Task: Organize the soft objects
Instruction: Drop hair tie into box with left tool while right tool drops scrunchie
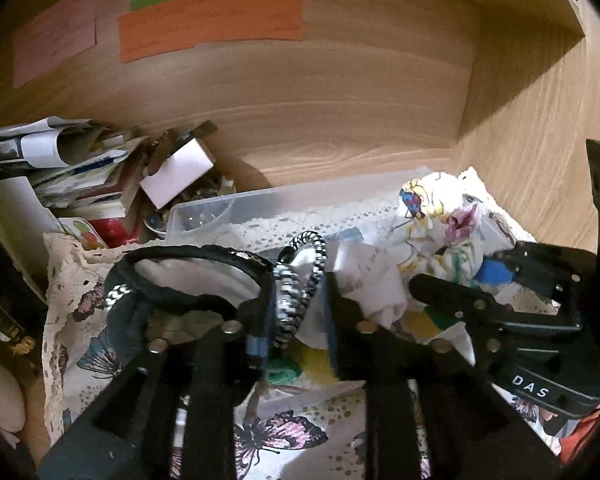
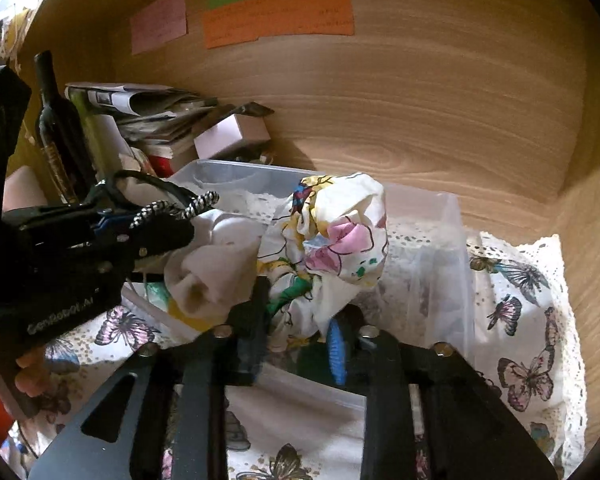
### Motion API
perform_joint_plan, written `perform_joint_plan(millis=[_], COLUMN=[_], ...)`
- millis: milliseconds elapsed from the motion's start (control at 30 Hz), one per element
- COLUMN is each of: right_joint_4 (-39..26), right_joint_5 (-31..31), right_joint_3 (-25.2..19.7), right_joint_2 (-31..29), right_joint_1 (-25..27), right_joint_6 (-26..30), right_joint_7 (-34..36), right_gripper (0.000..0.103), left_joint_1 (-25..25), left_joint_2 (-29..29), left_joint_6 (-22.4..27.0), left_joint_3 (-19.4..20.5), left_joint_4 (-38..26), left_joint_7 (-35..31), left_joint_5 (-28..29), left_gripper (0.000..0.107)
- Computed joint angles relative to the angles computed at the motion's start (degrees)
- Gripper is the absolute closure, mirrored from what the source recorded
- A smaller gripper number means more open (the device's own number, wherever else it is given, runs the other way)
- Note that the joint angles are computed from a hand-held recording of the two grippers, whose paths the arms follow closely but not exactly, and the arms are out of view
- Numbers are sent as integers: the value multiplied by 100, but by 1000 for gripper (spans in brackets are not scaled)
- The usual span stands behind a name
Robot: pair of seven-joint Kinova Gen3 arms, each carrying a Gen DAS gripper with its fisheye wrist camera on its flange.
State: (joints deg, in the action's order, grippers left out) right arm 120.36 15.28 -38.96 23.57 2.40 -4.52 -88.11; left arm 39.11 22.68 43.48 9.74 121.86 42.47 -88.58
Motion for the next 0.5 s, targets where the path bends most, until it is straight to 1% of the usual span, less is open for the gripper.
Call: perform_joint_plan(millis=[33,67,100,167,200,367,433,500], right_joint_4=[14,9,29,100,143,349,474,626], right_joint_5=[51,20,48,57,78,376,556,794], right_joint_3=[-68,-205,-372,-438,-457,-722,-848,-1100], right_joint_2=[-10,10,28,-27,-70,-280,-403,-548], right_joint_1=[92,227,403,521,564,934,1131,1468], right_joint_6=[15,50,52,-29,-68,-293,-455,-661], right_joint_7=[-69,-46,-51,-62,-80,-383,-569,-827], right_gripper=[60,52,49,45,44,39,38,38], left_joint_1=[-4,9,49,174,201,356,467,556], left_joint_2=[-3,-2,6,11,-9,-177,-243,-323], left_joint_6=[-18,4,81,308,355,610,824,1001], left_joint_3=[3,9,12,20,34,154,212,274], left_joint_4=[10,11,10,29,44,178,218,265], left_joint_7=[7,6,18,137,154,312,381,467], left_joint_5=[-13,2,36,53,59,63,87,75], left_gripper=[71,60,47,40,37,35,35,35])
